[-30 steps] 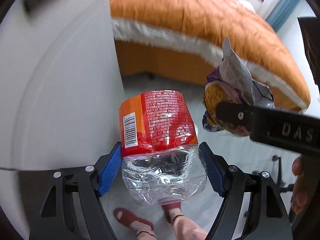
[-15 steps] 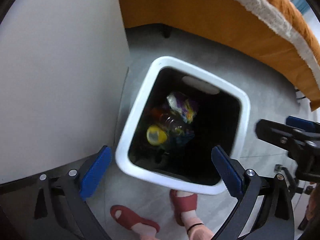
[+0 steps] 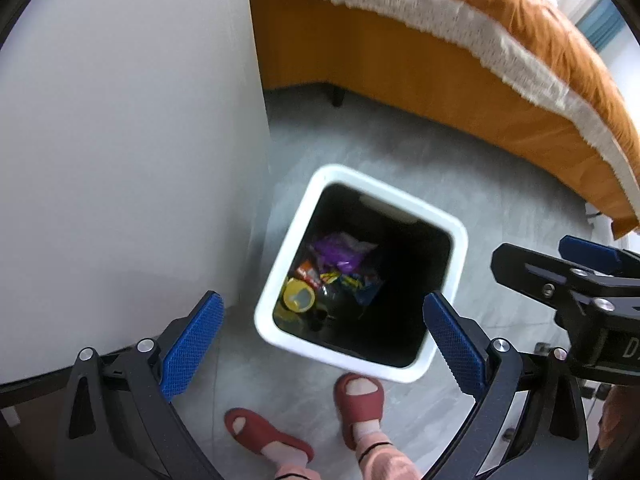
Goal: Collect trash
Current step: 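Raise both tools from the bin and move them back to the desk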
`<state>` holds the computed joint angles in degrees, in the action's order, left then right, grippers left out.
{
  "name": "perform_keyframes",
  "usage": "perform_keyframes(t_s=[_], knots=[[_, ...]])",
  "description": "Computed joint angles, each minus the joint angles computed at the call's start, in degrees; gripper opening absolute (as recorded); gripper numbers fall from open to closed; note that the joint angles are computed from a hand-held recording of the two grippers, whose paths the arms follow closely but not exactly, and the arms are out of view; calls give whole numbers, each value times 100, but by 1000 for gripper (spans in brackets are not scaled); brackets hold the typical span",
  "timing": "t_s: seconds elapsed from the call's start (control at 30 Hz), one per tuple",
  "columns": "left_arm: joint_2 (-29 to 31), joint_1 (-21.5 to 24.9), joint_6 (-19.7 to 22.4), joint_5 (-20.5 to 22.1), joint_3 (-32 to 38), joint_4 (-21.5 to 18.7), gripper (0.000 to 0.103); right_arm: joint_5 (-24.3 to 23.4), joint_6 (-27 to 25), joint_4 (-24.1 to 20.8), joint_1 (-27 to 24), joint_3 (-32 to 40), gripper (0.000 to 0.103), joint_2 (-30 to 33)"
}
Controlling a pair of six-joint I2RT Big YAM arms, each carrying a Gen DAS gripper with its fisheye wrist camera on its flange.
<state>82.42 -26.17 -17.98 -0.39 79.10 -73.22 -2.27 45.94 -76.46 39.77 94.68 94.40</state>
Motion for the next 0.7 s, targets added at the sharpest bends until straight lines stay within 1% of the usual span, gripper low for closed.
perform_keyframes(t_s=[0.1,0.23,0.47,0.6,0.7], knots=[[-110,-23,-28,-98,336,-249,98,100,31,-202,20,219,99,-74],[-235,-28,-115,-107,811,-596,98,240,144,-530,44,533,99,-257],[-330,-262,-341,-342,1761,-1238,98,658,459,-983,145,1050,99,-735],[-285,-348,-454,-354,2462,-1626,98,897,621,-1232,225,1489,99,-885],[-205,-384,-385,-382,3063,-1904,98,973,665,-1398,258,1947,99,-872]])
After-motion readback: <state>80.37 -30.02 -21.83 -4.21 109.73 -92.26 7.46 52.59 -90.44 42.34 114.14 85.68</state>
